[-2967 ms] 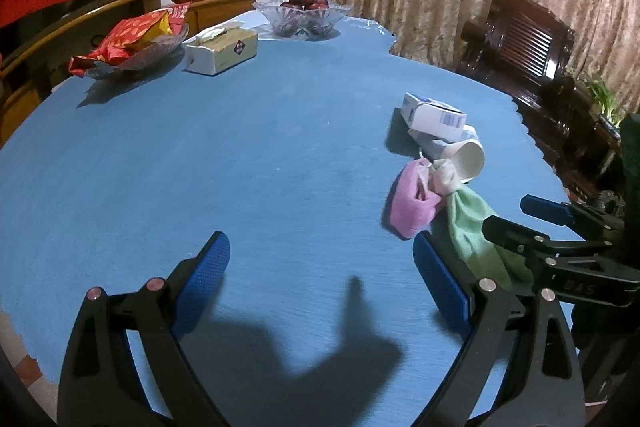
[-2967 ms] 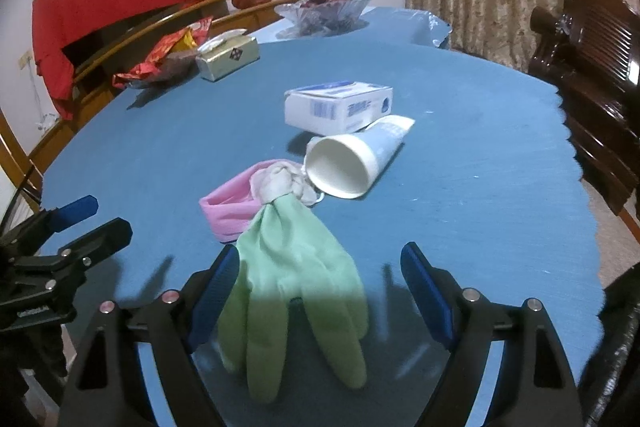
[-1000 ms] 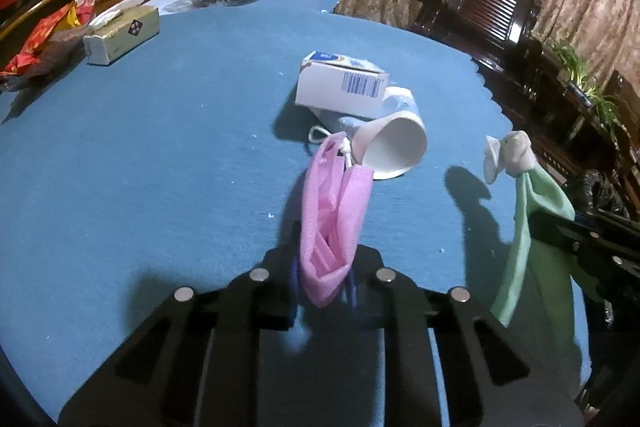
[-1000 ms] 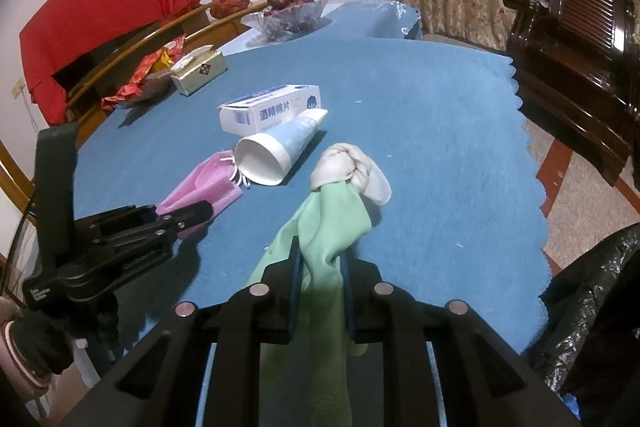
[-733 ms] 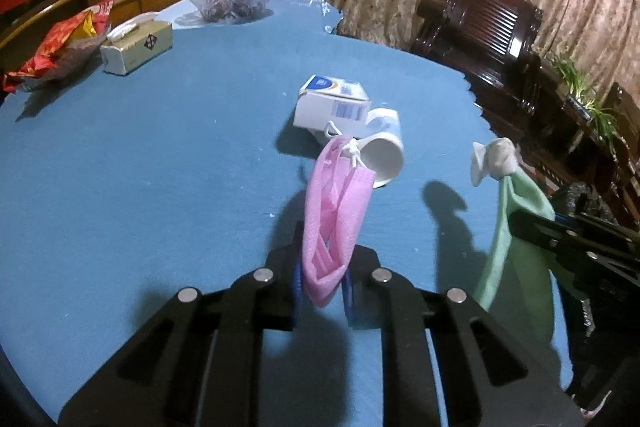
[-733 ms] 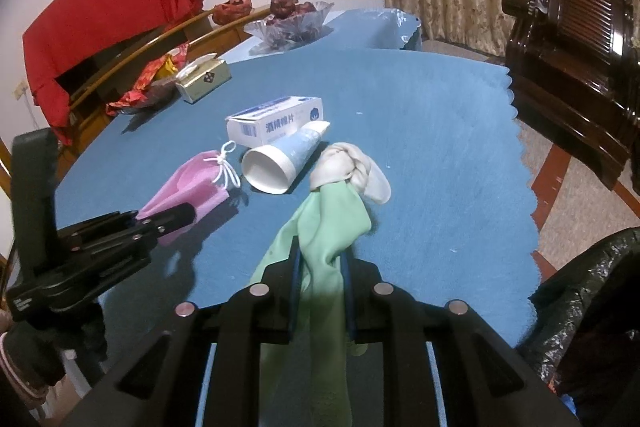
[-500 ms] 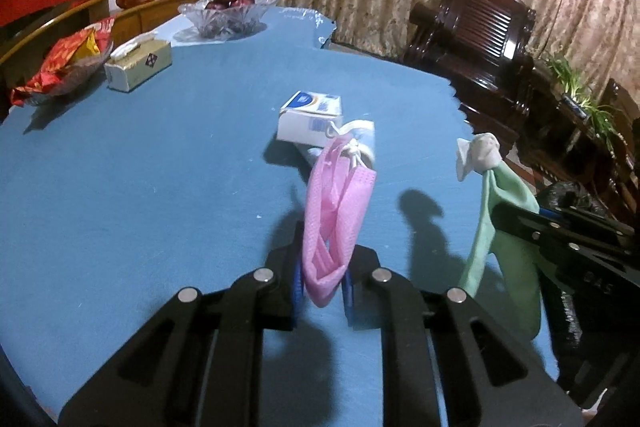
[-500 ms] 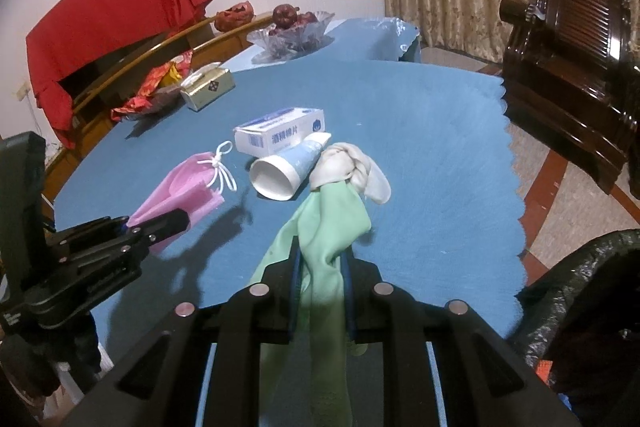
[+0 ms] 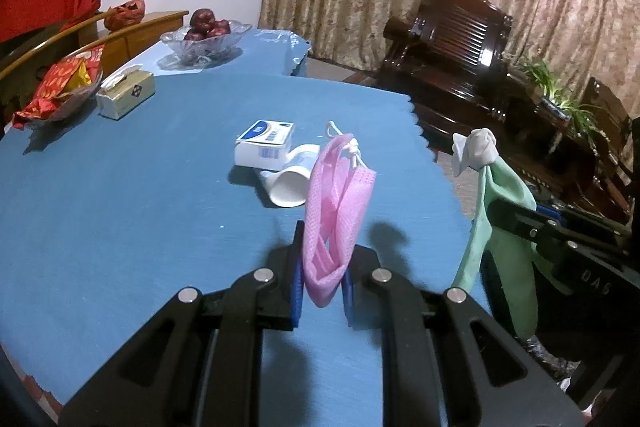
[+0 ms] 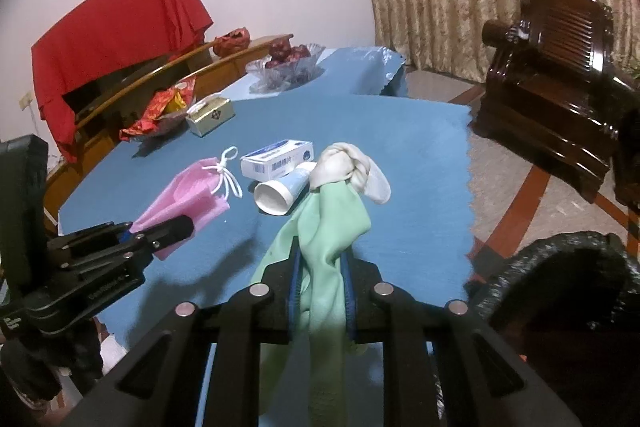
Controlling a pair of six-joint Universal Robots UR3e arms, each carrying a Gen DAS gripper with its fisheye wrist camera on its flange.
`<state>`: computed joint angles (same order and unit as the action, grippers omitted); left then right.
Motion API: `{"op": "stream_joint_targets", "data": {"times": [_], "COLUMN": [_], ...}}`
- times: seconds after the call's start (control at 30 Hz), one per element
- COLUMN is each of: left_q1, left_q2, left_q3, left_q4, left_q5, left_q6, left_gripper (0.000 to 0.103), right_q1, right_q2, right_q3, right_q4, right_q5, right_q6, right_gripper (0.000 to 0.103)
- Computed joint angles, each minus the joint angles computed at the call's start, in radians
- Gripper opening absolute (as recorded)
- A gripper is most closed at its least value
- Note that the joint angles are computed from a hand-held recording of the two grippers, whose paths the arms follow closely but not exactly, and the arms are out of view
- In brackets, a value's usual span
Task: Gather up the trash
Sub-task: 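Carry the pink mask and green glove over the bin and open the grippers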
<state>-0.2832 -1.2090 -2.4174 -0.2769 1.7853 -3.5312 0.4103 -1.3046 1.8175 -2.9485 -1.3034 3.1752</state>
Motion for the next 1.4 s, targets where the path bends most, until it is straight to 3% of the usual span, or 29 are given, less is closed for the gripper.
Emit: {"op": "stream_joint_targets", "data": {"times": [0.5, 1.1, 1.4], "left_q1": [-0.252, -0.414, -0.458], "left_q2": [-0.165, -0.516, -0.676], "left_q3": [0.178, 0.514, 0.678], "left_q4": [0.006, 0.020, 0.018], "left_q5": [0.106, 0.067, 0.032], "left_q6": [-0.092, -0.055, -0.021], "left_gripper": [0.014, 0.014, 0.014], "right_q1": [-0.137, -0.483, -0.708], "right_q2": [-0.337, -0.703, -0.893], "right_q3": [0.280, 0.538, 0.623], "right_q4": [0.033, 0.193, 0.355], "right_q5": [0.001, 0.121, 0.207], "right_q6": [-0.040, -0.158, -0.277], "right_gripper": [0.018, 0.018, 0.018]}}
